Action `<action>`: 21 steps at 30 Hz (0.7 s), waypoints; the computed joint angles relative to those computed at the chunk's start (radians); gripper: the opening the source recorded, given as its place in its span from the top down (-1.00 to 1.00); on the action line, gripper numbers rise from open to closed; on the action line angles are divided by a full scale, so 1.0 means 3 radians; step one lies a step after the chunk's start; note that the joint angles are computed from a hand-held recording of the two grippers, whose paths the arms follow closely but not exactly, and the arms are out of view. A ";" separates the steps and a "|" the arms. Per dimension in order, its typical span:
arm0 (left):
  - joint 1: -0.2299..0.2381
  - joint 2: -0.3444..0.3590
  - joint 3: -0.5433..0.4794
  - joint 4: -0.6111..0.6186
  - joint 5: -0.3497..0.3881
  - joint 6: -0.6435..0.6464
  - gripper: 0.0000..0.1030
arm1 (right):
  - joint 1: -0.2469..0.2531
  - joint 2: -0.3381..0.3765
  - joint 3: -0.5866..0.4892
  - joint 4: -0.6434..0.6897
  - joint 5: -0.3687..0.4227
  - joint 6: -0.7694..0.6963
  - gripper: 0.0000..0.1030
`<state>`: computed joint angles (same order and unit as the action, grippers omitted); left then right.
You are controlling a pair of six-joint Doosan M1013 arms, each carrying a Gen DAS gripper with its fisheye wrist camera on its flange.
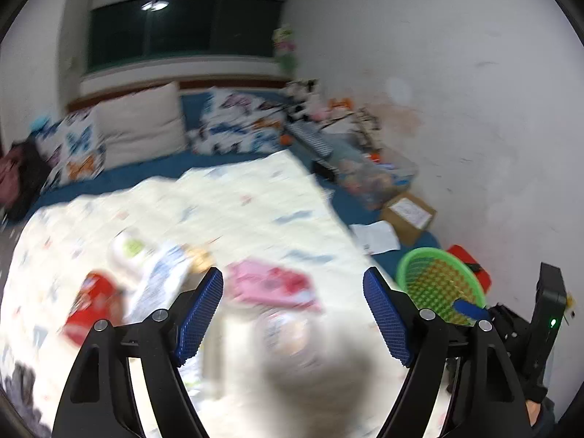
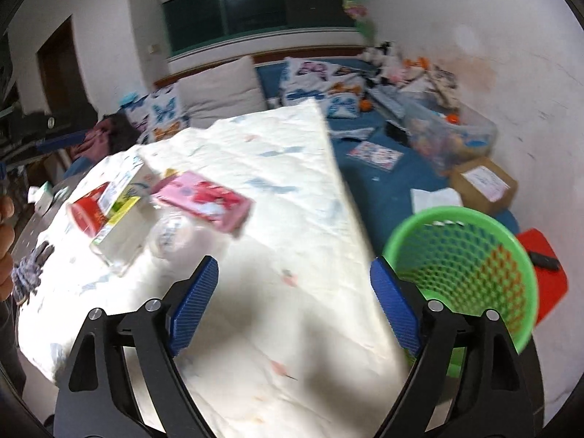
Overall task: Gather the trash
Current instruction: 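Move both open grippers back over the trash on the bed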
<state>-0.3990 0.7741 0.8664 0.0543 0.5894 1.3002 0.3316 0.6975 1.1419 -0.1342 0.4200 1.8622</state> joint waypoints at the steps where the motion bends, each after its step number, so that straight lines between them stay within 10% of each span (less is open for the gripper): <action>1: 0.0033 -0.0019 0.0053 0.0022 0.0031 -0.0074 -0.48 | 0.0016 0.0051 -0.0083 0.0135 0.0048 -0.0136 -0.66; 21: 0.0235 -0.0186 0.0642 0.0125 -0.0006 -0.0613 -0.48 | 0.0122 0.0869 -0.1563 0.0730 0.1105 -0.1042 -0.69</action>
